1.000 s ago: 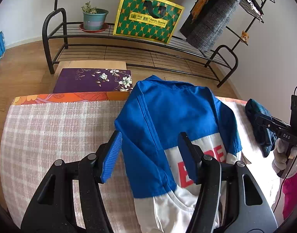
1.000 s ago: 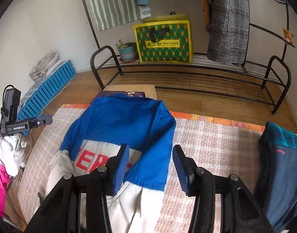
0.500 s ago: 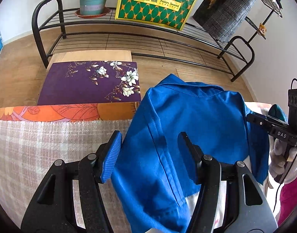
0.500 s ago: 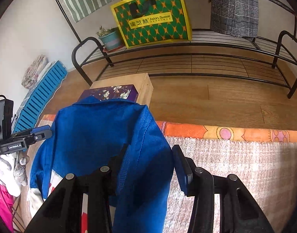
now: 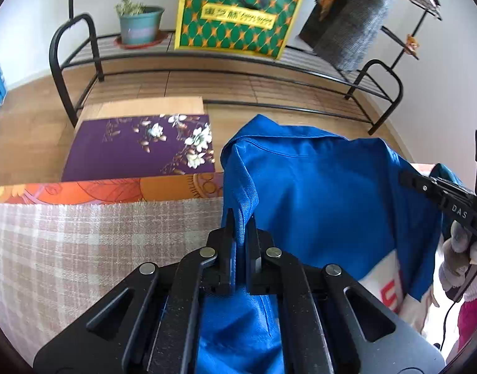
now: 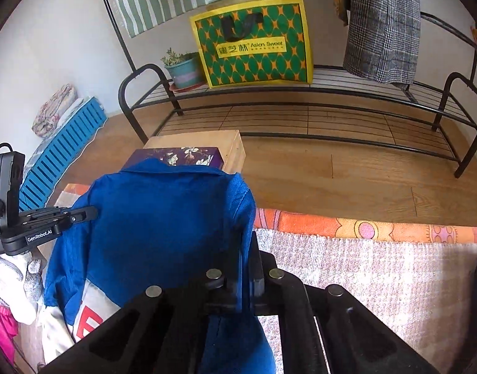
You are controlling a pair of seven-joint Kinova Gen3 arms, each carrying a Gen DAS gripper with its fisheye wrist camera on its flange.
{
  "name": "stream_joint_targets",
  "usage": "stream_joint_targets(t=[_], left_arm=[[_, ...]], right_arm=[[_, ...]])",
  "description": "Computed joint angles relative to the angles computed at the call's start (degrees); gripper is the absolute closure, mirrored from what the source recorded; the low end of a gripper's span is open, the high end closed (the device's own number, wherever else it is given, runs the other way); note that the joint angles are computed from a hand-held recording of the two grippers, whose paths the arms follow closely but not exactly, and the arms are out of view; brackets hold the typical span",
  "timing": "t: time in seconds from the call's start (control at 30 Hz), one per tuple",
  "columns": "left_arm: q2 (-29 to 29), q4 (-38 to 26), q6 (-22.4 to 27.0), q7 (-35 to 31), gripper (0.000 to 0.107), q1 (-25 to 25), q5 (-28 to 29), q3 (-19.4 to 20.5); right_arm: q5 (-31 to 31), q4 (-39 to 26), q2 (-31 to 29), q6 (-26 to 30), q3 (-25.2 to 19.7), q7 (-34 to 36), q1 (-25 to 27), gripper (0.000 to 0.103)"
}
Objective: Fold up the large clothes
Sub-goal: 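Grasp the blue collar end with both tools and lift it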
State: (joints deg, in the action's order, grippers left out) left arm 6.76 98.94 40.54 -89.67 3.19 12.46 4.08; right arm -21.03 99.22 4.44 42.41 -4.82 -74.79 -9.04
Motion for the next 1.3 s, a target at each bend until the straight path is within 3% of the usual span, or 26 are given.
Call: stream_joint_targets(t=[0.17,0.27,0.57,0.73,0.87,1.07,1.3], left_arm=[[-6.19,1.93,1.06,-2.23,0.107,0.14,2.6,-0.01],[-10.45,2.89,2.17,-0.31,0.107,0.96,1.72,-0.23],[-26.36,4.73,10.45,2.75,0.107,2.99,4.29,-2.04],[-35.48,4.7,16.49,7.65,0.107,4.1,2.6,0.04],[-42.6,5.63,21.14,12.14,0.107,4.85,2.22,3.0],[-52.49,10.54,26.63,18.19,0.107,5.58,2.95,7.42],[-61.07,17.4,33.74,22.89,0.107,6.06,5.38,9.71]], right_arm=[[-2.79,0.95,-4.79,0.46,0.78,1.74,0.35,0.103],[-5.4,1.98,-8.71,2.14,2.33,3.8,0.51,0.103],[-2.83,2.58,-22.89,12.06,5.26,-0.27,-1.61,0.103],[-0.76,3.18,-31.58,18.89,6.68,-2.69,-3.01,0.103],[0.91,3.79,-38.63,24.5,4.79,-6.76,-3.61,0.103],[2.69,6.61,-49.42,32.77,0.65,-12.11,-4.55,0.103],[3.0,13.47,-59.83,40.79,0.8,-14.81,-5.43,0.103]])
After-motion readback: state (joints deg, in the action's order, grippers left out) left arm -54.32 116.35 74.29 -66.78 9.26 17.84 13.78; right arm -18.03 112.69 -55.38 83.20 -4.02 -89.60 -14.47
